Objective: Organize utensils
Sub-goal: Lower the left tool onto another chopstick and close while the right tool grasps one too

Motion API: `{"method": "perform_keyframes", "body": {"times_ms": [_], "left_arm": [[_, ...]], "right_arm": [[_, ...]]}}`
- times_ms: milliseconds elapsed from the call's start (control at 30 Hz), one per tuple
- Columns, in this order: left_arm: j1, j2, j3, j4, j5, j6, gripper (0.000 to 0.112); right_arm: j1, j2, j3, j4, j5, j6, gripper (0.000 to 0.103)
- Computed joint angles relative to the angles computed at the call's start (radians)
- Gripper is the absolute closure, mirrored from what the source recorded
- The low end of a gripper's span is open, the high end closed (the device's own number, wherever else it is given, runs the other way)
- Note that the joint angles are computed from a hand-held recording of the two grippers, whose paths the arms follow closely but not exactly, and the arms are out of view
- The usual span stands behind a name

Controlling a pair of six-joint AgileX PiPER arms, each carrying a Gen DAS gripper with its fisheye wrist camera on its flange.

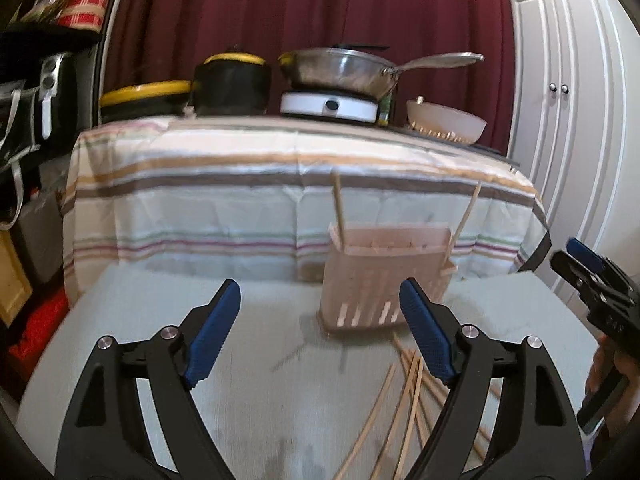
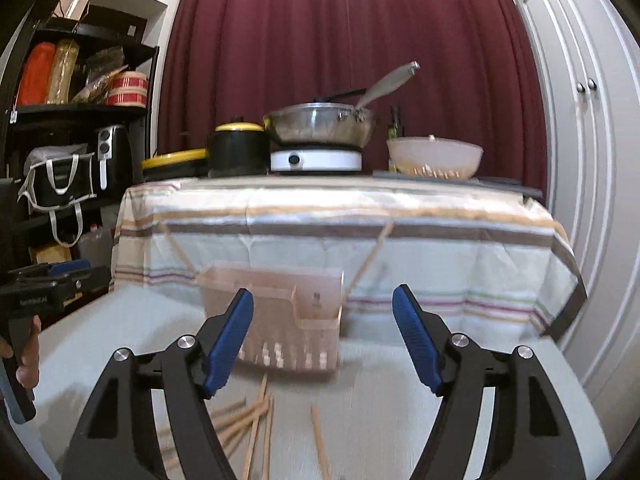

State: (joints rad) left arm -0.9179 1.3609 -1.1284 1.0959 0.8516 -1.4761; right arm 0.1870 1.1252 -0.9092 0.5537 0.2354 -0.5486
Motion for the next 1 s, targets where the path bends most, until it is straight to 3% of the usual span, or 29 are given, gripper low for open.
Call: {"method": "perform_keyframes", "body": {"times_ms": [300,433,500,800,1000], "left_arm": [[-0.208,-0.053,0.196,0.039,0.154,-0.204,0.036],[-0.301,-0.043,0.255,0.034,0.210,-0.268,0.042],[-0.336,-0.035,0.287,0.032,0.213,-0.307,0.046],[-0.403,0.027,0.370,0.021,0.166,-0.430,0.055],[-0.415,0.064,0.391,0.024,0.127,-0.472,0.059]], "right_arm": [[0.022,-0.171,0.238,-0.128,0.028,0.134,0.047],[-0.006,-0.235,0.338,-0.023,0.059,0.034,0.051],[-0.026,-0.256,0.377,0.049,0.085,-0.033,0.054],[0.021,-0.294,0.513,0.036,0.092,-0.014,0.067],[0.089,-0.277,0.539,-0.073,0.057,0.107,0.072]]}}
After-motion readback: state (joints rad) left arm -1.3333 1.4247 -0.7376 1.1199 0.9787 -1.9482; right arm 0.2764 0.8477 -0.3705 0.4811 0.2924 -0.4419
